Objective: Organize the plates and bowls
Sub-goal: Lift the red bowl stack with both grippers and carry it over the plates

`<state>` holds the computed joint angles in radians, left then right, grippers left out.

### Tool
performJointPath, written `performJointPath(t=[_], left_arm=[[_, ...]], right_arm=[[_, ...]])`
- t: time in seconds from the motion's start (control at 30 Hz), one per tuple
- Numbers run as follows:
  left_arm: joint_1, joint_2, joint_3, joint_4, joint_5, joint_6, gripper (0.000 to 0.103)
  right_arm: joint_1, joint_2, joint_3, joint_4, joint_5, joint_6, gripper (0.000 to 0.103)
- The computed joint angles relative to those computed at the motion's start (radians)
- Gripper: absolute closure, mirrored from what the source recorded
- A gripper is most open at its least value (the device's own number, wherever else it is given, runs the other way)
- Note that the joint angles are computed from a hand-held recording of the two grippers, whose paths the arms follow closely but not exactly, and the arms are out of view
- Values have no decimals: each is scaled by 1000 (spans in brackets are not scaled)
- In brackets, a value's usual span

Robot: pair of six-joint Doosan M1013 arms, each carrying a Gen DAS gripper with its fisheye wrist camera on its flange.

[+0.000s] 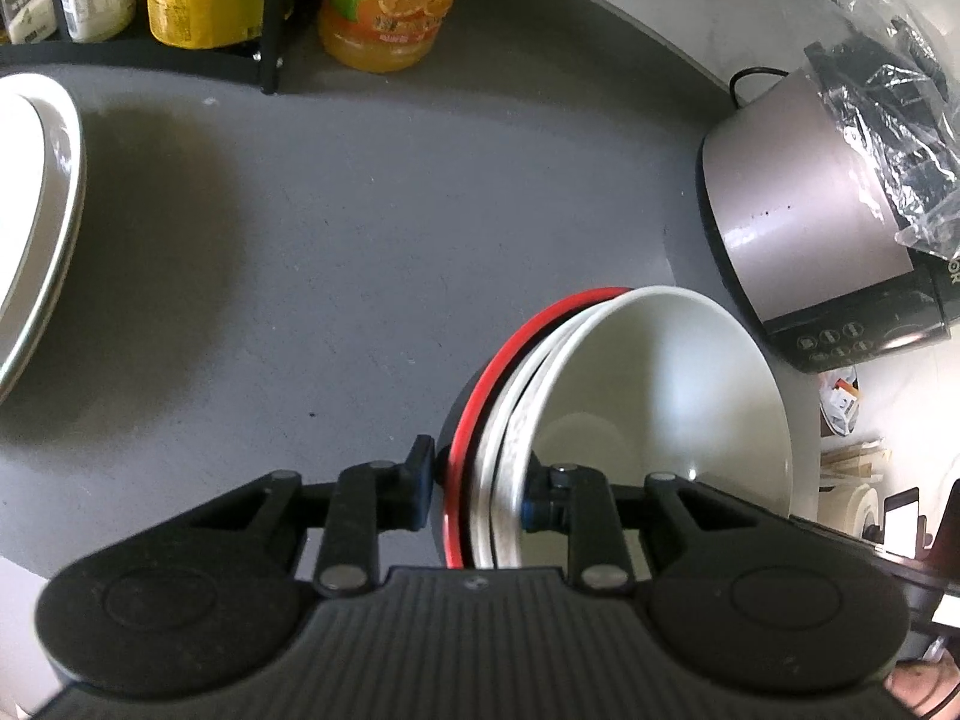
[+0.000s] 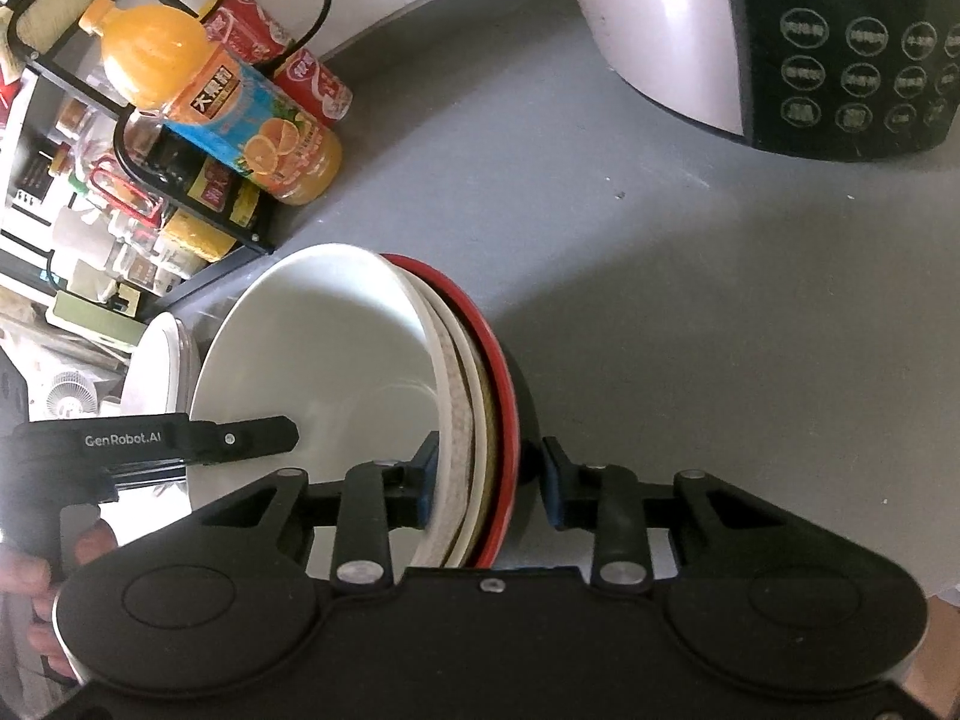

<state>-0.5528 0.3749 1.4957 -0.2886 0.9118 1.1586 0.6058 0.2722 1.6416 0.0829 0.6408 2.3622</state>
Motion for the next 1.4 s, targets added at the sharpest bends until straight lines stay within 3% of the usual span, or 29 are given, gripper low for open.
performJointPath(t=[0.5, 0.9, 1.4], left_arm=[[49, -18, -1, -10, 19, 32, 78], [125, -52, 0, 11, 23, 20, 78], [202, -71, 9, 23, 48, 39, 78]], right_arm=[[23, 40, -82, -17, 25, 28, 71], [54, 108, -196, -2, 3, -32, 72], [90, 198, -337, 15, 64, -67, 74]])
